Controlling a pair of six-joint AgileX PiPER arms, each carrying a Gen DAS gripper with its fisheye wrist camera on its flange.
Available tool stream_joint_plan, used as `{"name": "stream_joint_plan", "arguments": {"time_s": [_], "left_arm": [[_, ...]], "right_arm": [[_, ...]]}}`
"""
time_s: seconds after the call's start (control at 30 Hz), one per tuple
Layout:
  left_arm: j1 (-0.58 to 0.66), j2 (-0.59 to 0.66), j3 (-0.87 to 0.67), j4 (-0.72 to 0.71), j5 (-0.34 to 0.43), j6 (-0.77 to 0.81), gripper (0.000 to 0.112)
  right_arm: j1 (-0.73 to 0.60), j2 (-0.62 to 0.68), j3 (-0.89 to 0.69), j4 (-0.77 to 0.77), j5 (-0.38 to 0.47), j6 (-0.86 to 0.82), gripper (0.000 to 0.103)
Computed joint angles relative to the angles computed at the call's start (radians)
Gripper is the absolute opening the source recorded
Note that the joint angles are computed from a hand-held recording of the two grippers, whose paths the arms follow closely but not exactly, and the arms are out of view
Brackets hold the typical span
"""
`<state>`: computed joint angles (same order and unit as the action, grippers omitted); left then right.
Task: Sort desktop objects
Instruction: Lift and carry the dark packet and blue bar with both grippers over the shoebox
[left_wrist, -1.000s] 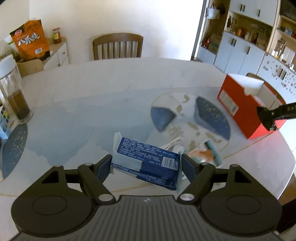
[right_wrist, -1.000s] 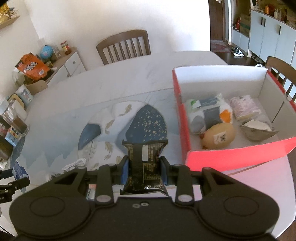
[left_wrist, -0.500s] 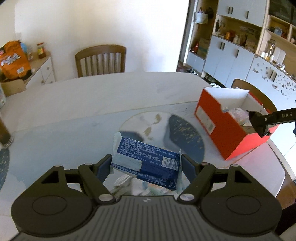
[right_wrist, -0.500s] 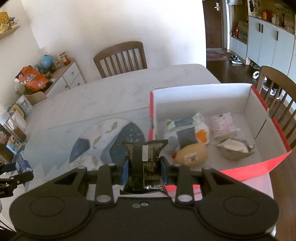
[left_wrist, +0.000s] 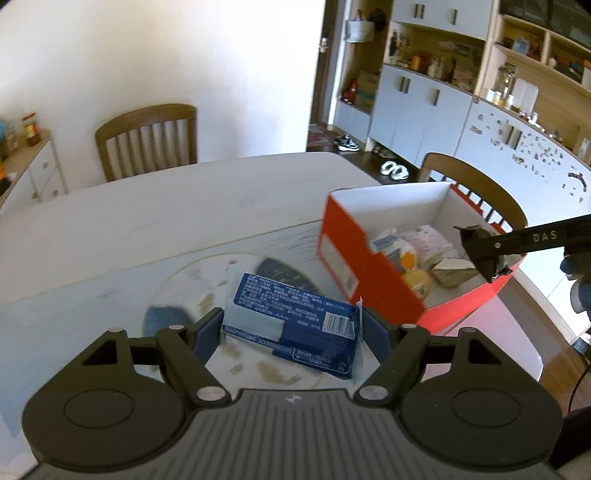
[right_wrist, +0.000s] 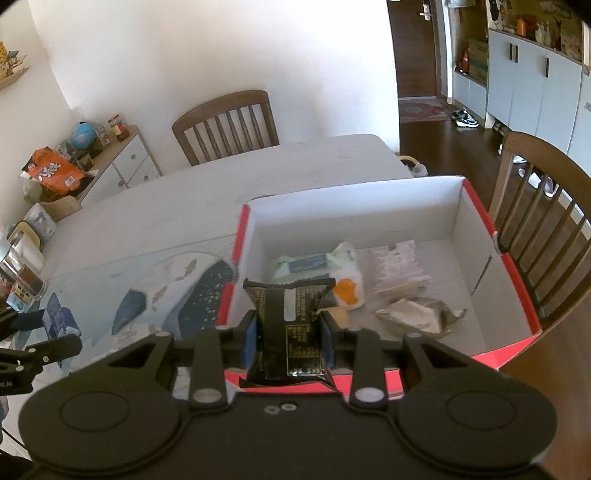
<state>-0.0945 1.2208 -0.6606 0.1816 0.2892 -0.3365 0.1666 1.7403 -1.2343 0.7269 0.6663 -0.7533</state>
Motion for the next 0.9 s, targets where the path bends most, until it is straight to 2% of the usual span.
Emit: {"name": "stream_joint_plan", "arguments": {"time_s": [0.2,0.33,0.47,0.73,0.9], "left_arm": [[-0.115,0.141,-0.124,0.144,-0.013,-0.172,0.079],[-0.17,0.233,-0.215,0.176,-0.017,-0.19,0.079],[-0.214,0.324,-0.313,0.162,-0.002,-0.154,0.079],[-0.251,0.5,-0.51,0.009,0.049,0.035,0.079],[-0.261,0.607,-0.622,-0.022,0.089,0.111,0.079]], "right_arm": [[-0.059,0.051,-0.064,-0.001,0.042,-0.045,0.034],[-0.093,0.089,-0.109,-0.023,0.06,-0.052,0.034],[-0.121,0.124,-0.148,-0.026,0.075,-0.063,0.034],[-0.148,0.198,-0.236,-0.058,0.103,-0.053,0.034],[-0.153,0.251,-0.301,-0.085,0.129,-0.053,0.034]]}}
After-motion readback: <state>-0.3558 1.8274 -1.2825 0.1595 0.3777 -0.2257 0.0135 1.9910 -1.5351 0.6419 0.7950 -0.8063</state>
